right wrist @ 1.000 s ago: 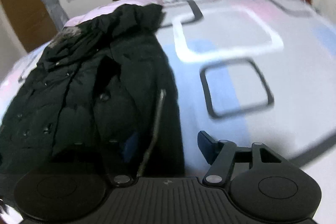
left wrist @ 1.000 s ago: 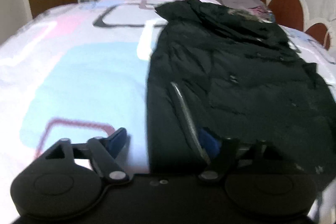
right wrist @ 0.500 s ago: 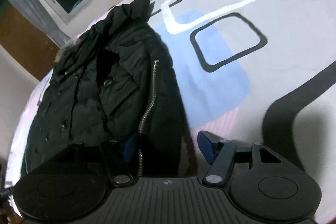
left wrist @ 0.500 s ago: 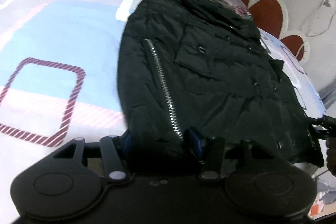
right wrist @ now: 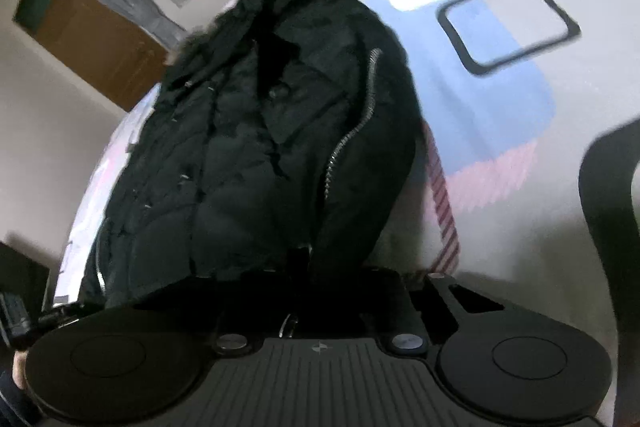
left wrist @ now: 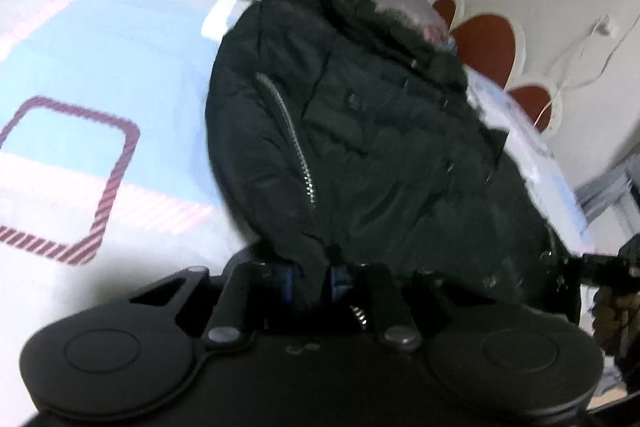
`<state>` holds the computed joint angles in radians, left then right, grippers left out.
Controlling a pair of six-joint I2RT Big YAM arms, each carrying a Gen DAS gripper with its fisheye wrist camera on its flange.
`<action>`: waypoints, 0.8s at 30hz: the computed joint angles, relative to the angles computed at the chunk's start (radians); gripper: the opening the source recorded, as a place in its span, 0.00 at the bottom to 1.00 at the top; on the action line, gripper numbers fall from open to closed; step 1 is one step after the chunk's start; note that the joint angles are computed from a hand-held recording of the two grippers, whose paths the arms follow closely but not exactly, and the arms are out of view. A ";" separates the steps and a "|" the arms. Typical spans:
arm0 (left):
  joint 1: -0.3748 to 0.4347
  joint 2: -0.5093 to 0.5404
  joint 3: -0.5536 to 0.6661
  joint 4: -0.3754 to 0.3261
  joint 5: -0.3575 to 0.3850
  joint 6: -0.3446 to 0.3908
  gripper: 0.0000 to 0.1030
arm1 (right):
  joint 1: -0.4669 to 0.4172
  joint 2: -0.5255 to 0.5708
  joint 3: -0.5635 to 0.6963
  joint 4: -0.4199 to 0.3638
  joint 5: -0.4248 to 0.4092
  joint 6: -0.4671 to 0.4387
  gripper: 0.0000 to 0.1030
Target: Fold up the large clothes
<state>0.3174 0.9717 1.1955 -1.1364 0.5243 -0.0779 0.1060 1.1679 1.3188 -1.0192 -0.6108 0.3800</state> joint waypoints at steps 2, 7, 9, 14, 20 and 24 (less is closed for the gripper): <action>0.017 -0.019 -0.006 0.031 0.032 -0.031 0.11 | -0.024 -0.029 -0.011 0.053 -0.038 0.063 0.12; 0.042 -0.027 0.008 0.157 0.111 -0.182 0.10 | -0.024 -0.016 0.044 0.155 -0.065 0.194 0.11; 0.037 -0.015 0.022 0.224 0.127 -0.253 0.10 | -0.021 0.009 0.087 0.201 -0.067 0.257 0.11; 0.009 0.067 0.101 0.370 0.110 -0.372 0.10 | -0.013 0.124 0.243 0.284 -0.052 0.355 0.11; -0.033 0.244 0.300 0.383 0.048 -0.355 0.11 | -0.004 0.340 0.523 0.250 -0.018 0.394 0.12; -0.056 0.390 0.461 0.354 0.007 -0.346 0.11 | -0.002 0.514 0.740 0.196 -0.014 0.431 0.12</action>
<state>0.2616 1.3613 1.6561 -0.7826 0.5310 -0.4237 0.1040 1.6822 2.0587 -0.8234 -0.6250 0.8108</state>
